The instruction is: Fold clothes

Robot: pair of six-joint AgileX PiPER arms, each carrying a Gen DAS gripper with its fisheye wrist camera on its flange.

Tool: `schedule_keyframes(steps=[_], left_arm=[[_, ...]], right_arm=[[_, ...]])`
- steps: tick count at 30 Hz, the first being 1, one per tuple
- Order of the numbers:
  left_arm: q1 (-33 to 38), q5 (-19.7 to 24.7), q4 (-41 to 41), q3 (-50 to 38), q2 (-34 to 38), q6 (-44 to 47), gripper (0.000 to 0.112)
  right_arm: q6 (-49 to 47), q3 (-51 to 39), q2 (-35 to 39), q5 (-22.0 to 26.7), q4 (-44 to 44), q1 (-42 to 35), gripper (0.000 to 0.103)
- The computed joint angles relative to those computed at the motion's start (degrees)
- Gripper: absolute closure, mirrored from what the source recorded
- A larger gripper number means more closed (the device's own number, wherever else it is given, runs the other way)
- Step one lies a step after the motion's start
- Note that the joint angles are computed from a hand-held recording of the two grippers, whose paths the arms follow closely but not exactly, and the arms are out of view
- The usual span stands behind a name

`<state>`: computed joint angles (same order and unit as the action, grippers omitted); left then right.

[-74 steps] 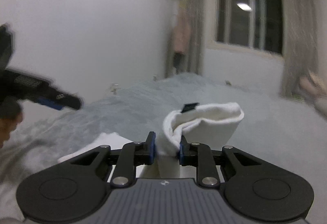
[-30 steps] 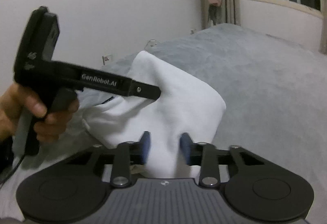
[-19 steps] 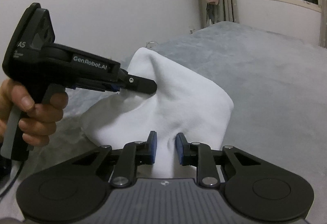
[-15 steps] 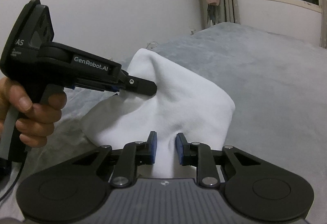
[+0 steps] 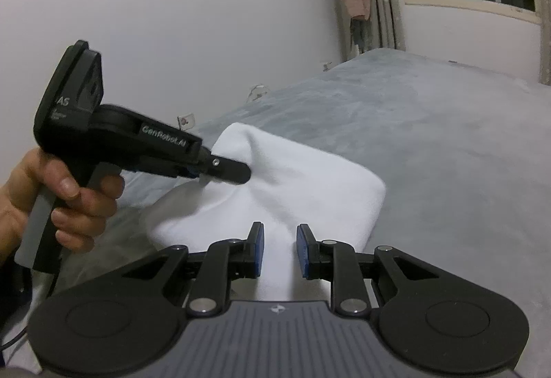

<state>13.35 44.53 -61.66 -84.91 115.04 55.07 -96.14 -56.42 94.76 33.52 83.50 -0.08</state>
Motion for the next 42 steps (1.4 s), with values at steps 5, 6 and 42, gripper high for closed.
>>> schedule_keyframes(steps=[5,6,42], left_arm=[[-1.16,-2.57,2.44,0.46,-0.41,-2.20,0.101],[-1.20,-2.90,2.71,0.48,-0.40,-2.45,0.101],[-6.51,-16.29,7.45,7.77,-3.62,2.32,0.099]], right_arm=[[-2.29,1.01,0.40,-2.85,1.07,2.30,0.081],[-2.09,0.95,0.25,-2.78,0.96,2.29,0.081],[-3.35,-0.98,2.96,-13.19,2.86,7.70,0.071]])
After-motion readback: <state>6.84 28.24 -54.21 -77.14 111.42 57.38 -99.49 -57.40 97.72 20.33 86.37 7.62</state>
